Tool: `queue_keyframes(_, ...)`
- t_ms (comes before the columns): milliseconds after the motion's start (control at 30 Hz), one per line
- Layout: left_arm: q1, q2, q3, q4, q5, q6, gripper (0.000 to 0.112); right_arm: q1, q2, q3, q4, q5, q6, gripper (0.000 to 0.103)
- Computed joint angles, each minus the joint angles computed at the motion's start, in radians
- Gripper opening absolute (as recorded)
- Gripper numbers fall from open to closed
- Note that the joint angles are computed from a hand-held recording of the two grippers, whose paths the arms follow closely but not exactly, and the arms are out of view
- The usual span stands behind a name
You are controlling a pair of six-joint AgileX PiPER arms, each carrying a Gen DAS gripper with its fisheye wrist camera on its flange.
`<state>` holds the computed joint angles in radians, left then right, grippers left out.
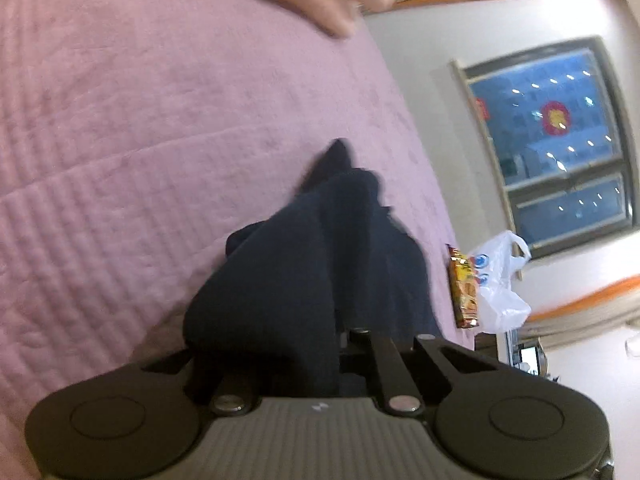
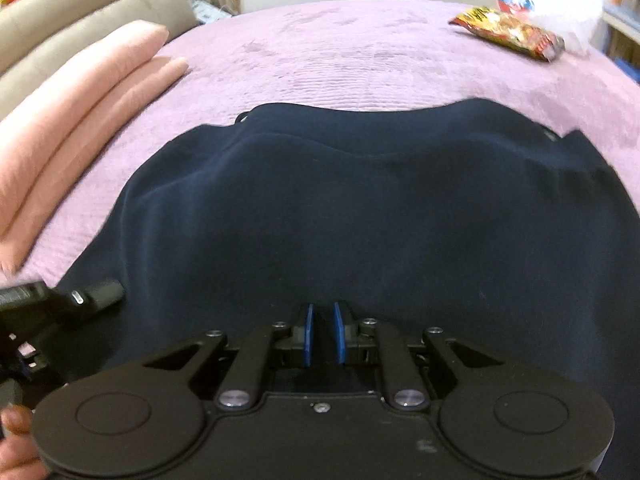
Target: Fold large clothes
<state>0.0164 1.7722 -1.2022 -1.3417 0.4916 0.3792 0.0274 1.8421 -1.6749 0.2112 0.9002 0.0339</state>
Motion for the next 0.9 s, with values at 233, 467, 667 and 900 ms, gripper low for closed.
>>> queue_keyframes(233, -0.109, -0.038, -0.175, 0.131, 0.035, 0.062, 0.009, -0.034, -0.029, 0.082, 0.086, -0.062, -0.064, 0.014)
queue_keyframes(467, -0.268, 0.029, -0.398, 0.154, 0.190, 0.230, 0.010, -0.220, -0.011, 0.067, 0.403, 0.048, -0.139, 0.011)
queue_keyframes(667, -0.395, 0.174, -0.623, 0.177, 0.339, 0.275, 0.010, -0.514, -0.101, 0.060, 0.391, 0.137, -0.152, 0.009)
queue_keyframes(900, -0.631, 0.381, -0.850, 0.697, 0.399, 0.078, 0.010, -0.673, -0.020, -0.067, 0.104, 0.185, -0.175, 0.021)
